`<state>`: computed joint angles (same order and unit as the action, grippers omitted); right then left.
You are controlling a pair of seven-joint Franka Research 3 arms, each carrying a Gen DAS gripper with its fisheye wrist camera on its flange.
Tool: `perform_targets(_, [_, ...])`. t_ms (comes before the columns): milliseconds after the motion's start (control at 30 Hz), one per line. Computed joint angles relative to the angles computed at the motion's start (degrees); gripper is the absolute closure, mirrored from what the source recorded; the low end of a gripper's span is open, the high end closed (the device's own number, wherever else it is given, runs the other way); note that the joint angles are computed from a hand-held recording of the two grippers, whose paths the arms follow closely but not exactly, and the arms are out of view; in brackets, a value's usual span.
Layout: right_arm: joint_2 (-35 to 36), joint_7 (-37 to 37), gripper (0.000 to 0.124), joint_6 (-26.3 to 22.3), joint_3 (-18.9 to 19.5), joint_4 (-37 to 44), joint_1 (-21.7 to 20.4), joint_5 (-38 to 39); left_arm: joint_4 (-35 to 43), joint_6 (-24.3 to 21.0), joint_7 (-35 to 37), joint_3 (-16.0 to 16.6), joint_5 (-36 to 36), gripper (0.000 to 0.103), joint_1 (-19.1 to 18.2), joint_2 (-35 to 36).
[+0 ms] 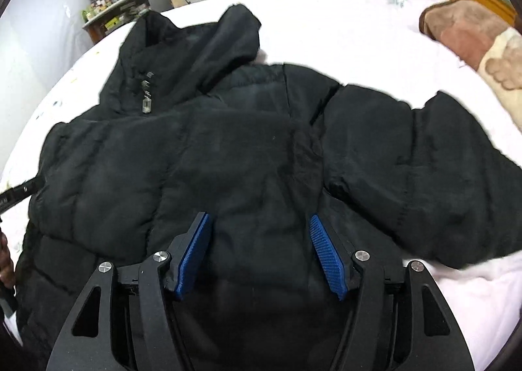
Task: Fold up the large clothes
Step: 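Lay the held sleeve across the jacket body and open the left tool, then move the right tool to the cuff of the other sleeve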
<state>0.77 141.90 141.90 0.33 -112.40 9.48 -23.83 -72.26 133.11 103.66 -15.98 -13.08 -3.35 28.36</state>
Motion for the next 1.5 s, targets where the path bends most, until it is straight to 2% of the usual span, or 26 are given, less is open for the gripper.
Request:
perform_targets(133, [-6.6, 4.1, 0.060, 0.1, 1.2, -5.5, -0.3, -1.0, -8.3, 2.5, 4.4, -1.8, -5.0, 0.045, 2.1, -7.4])
perform_targets(300, [-16.5, 10.3, 0.060, -2.6, 5.1, -12.5, -2.6, -1.4, -16.7, 3.0, 8.9, -1.1, -10.6, 0.045, 2.1, -16.1])
perform_targets(567, [-29.1, 14.1, 0.060, -7.7, 11.8, -18.6, -5.7, -1.3, -28.1, 2.2, 15.3, 3.6, -18.2, 0.044, -1.1, -28.3])
perform_targets(800, [-36.8, 14.5, 0.060, -10.2, 14.5, -21.3, -7.2, 0.7, -33.3, 1.3, 18.0, 7.2, -21.4, 0.044, -5.0, -35.4])
perform_targets(1067, [-43.2, 15.2, 0.059, -11.3, 16.2, -25.1, -10.0, 2.0, -34.1, 2.4, 18.1, 8.4, -21.9, 0.044, -8.1, -36.8])
perform_targets(1333, [-46.5, 14.1, 0.059, -8.7, 13.2, -31.5, -13.8, 4.8, -30.1, 4.9, 14.2, 6.4, -16.6, 0.039, -8.7, -31.1])
perform_targets(1500, [-46.3, 12.9, 0.059, -6.2, 10.9, -35.2, -18.5, 5.0, -25.1, 7.8, 11.0, 4.4, -11.4, 0.039, -8.3, -24.6])
